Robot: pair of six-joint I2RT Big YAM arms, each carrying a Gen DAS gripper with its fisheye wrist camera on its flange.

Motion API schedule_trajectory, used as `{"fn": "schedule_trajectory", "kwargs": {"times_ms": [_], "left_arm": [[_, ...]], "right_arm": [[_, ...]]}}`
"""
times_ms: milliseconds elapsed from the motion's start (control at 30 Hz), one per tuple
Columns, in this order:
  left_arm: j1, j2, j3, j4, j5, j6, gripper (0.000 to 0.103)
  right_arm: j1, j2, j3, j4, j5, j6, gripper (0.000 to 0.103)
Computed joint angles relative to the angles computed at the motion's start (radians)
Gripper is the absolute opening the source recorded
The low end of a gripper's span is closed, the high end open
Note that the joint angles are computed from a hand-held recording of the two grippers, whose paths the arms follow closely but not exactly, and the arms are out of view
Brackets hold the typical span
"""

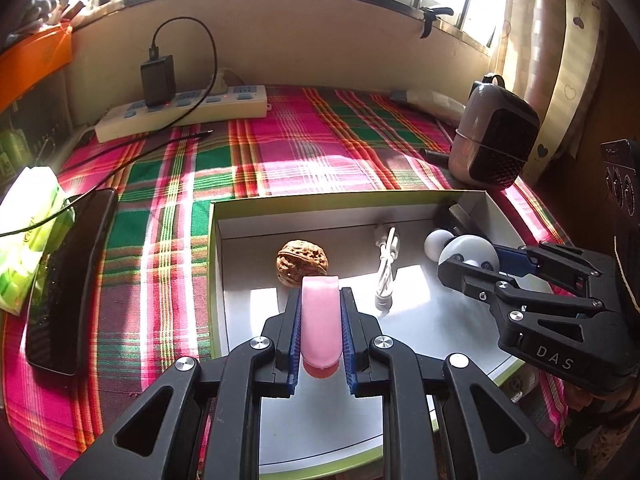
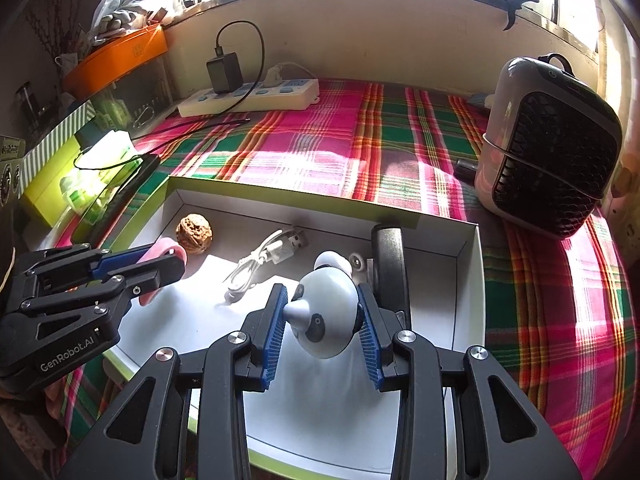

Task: Organize objects
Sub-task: 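Lower both held objects into the tray and open both grippers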

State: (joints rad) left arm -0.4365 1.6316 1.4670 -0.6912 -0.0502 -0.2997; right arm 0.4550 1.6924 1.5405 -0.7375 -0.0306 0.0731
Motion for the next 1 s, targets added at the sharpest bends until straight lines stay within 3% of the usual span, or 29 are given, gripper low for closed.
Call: {"fn": "schedule_trajectory", "kwargs": {"times_ms": [500, 1000], "left_arm": [[0.006, 0.015, 0.013, -0.004, -0.012, 0.008, 0.016], [0.0, 0.029, 0.026, -0.003, -0.044, 0.022, 0.016]], "right_arm": [[0.007, 0.023, 0.021, -0.021, -0.004, -0.019, 0.036], [0.002, 0.031, 0.015, 0.009, 0.064, -0.03, 0.036]]}}
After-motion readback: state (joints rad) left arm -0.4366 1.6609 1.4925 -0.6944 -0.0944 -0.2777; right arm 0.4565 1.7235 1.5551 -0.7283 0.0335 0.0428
